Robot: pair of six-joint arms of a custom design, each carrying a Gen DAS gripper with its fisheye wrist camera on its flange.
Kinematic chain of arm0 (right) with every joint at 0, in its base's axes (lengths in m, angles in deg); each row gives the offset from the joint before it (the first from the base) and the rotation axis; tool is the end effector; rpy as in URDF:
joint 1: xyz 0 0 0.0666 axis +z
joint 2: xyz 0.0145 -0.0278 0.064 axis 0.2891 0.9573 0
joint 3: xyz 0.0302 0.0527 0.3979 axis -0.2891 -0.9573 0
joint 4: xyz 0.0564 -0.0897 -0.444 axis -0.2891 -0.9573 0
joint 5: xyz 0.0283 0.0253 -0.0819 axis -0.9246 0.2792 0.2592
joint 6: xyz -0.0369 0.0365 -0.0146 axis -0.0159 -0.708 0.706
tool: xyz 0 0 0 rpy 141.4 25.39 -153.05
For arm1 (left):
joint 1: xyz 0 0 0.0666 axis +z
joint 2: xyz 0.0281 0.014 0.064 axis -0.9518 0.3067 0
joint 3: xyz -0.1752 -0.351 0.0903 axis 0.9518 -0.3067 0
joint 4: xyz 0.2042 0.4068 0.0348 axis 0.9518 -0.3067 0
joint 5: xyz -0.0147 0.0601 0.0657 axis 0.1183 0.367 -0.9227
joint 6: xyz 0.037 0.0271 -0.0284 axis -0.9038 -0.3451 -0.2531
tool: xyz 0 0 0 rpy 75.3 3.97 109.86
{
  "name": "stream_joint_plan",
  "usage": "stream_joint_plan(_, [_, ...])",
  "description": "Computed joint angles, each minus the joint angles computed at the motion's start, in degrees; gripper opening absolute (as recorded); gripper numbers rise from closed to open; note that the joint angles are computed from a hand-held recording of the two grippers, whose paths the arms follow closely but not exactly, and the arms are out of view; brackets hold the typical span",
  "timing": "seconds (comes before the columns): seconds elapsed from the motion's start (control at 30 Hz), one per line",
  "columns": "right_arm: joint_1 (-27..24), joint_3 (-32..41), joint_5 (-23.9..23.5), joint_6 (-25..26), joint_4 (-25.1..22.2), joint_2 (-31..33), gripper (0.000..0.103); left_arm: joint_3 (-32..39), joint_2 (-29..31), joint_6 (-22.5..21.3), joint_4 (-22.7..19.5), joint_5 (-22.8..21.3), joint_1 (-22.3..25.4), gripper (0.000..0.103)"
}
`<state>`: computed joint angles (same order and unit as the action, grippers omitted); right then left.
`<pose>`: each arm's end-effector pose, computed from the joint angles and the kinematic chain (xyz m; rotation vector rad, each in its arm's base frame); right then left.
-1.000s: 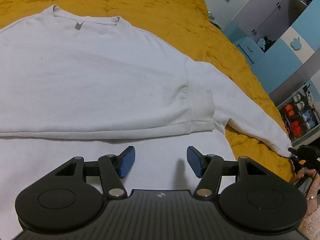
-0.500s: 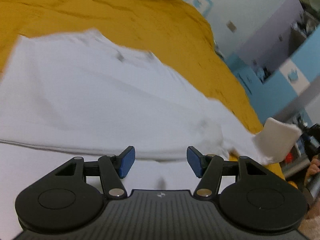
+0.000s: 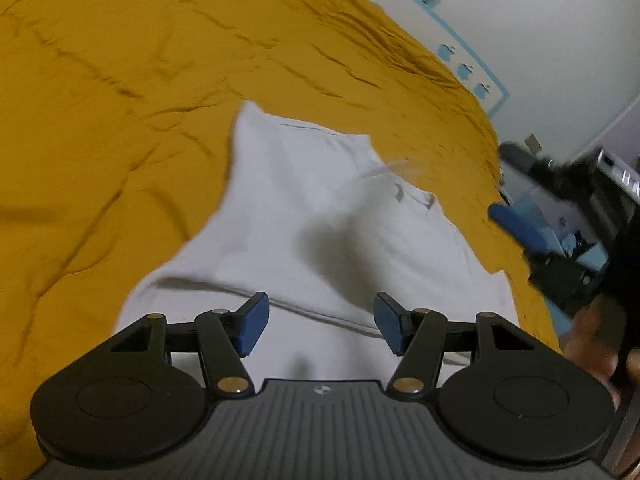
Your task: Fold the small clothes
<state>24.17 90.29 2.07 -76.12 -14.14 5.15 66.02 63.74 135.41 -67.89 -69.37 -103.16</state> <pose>0.5960 0.1001 0.5111 -0.2349 2.1580 1.0193 0.3985 -0.2258 0.4977 -0.8835 2.1354 -0.4856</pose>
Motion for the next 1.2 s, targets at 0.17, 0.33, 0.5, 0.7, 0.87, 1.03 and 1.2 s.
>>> stream_joint_plan(0.17, [-3.6, -0.9, 0.8, 5.2, -0.6, -0.5, 0.057, -2.4, -0.5, 1.6, 4.9, 1.6, 1.2, 0.070])
stream_joint_plan(0.33, [-10.9, 1.7, 5.6, 10.8, -1.9, 2.3, 0.060, -3.3, 1.1, 4.3, 11.7, 1.9, 2.0, 0.070])
stream_joint_plan(0.5, [-15.9, 5.1, 5.3, 9.2, -4.1, 6.1, 0.061, -0.2, 5.5, 5.1, 9.8, 1.1, 1.4, 0.070])
stream_joint_plan(0.7, [-16.7, 5.2, 5.1, 12.3, -3.8, 7.0, 0.065, 1.4, 8.4, 8.1, 7.6, 1.1, 1.9, 0.070])
stream_joint_plan(0.87, [-16.2, 4.1, 7.1, 11.7, -4.0, 7.3, 0.065, 1.0, 9.6, 12.6, 9.7, 3.3, 3.5, 0.070])
stream_joint_plan(1.03, [-16.0, 3.6, 9.5, 11.0, -2.5, 7.4, 0.065, -0.7, 9.3, 18.1, 13.8, -0.8, 2.9, 0.012])
stream_joint_plan(1.2, [-16.3, 4.8, 10.8, 12.4, -3.9, 7.9, 0.065, -4.2, 6.5, 12.9, 23.4, -3.1, 2.5, 0.011])
